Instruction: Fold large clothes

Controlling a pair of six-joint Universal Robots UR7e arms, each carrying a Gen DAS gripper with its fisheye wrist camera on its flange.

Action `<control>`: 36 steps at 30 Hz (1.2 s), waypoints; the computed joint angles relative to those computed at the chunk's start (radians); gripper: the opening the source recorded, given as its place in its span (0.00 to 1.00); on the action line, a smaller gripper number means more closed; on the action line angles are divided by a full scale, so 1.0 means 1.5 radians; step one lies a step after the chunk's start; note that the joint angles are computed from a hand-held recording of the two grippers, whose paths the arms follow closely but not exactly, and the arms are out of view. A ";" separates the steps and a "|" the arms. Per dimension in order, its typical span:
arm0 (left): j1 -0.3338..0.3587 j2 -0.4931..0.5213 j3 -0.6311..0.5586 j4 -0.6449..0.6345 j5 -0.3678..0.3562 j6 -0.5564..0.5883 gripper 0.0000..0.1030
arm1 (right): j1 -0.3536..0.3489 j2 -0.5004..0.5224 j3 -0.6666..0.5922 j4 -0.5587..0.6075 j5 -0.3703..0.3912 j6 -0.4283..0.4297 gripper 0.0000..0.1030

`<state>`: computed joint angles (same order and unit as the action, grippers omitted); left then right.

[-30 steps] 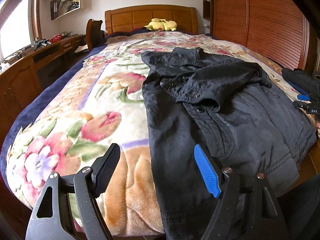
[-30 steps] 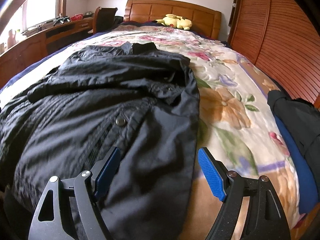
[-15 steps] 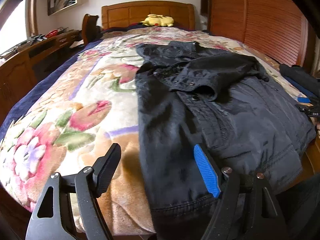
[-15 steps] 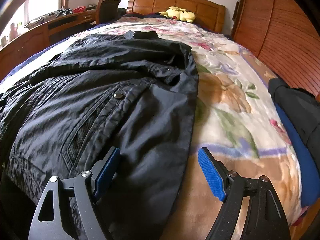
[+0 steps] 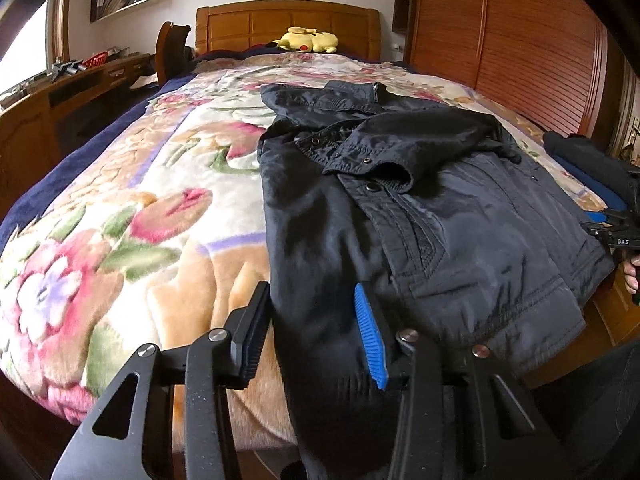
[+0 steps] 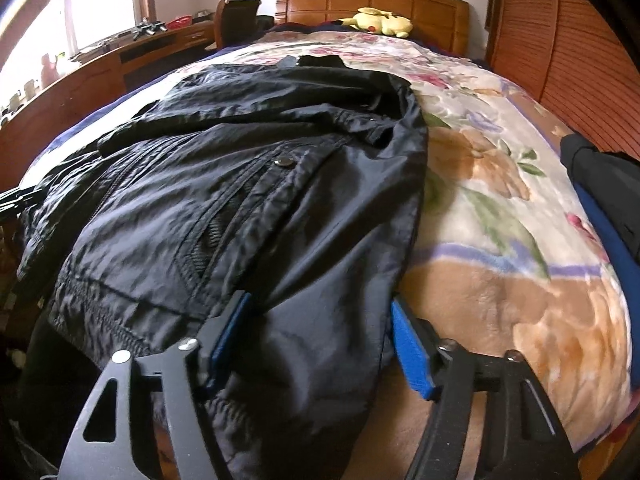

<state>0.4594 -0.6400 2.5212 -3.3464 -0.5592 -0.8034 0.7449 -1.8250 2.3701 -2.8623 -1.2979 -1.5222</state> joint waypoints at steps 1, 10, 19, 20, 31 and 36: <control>-0.004 -0.001 0.004 0.003 -0.002 -0.007 0.42 | -0.001 -0.003 -0.001 0.011 0.001 -0.005 0.55; -0.026 -0.017 0.020 -0.008 -0.023 -0.004 0.08 | -0.015 -0.036 0.001 0.058 0.072 -0.030 0.09; -0.108 -0.044 0.034 -0.014 0.050 -0.031 0.06 | -0.064 -0.132 -0.024 0.225 0.214 -0.032 0.06; -0.117 -0.050 0.035 -0.012 0.057 -0.033 0.06 | -0.070 -0.141 -0.025 0.239 0.223 -0.039 0.06; -0.203 -0.151 0.040 0.061 0.134 -0.030 0.06 | -0.144 -0.265 -0.066 0.458 0.358 -0.140 0.05; -0.237 -0.213 0.044 0.127 0.163 -0.044 0.06 | -0.212 -0.355 -0.079 0.638 0.434 -0.276 0.04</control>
<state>0.1036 -0.9599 2.5875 -3.1561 -0.3149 -0.8695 0.4264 -2.3579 2.2514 -1.9058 -0.6469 -1.9367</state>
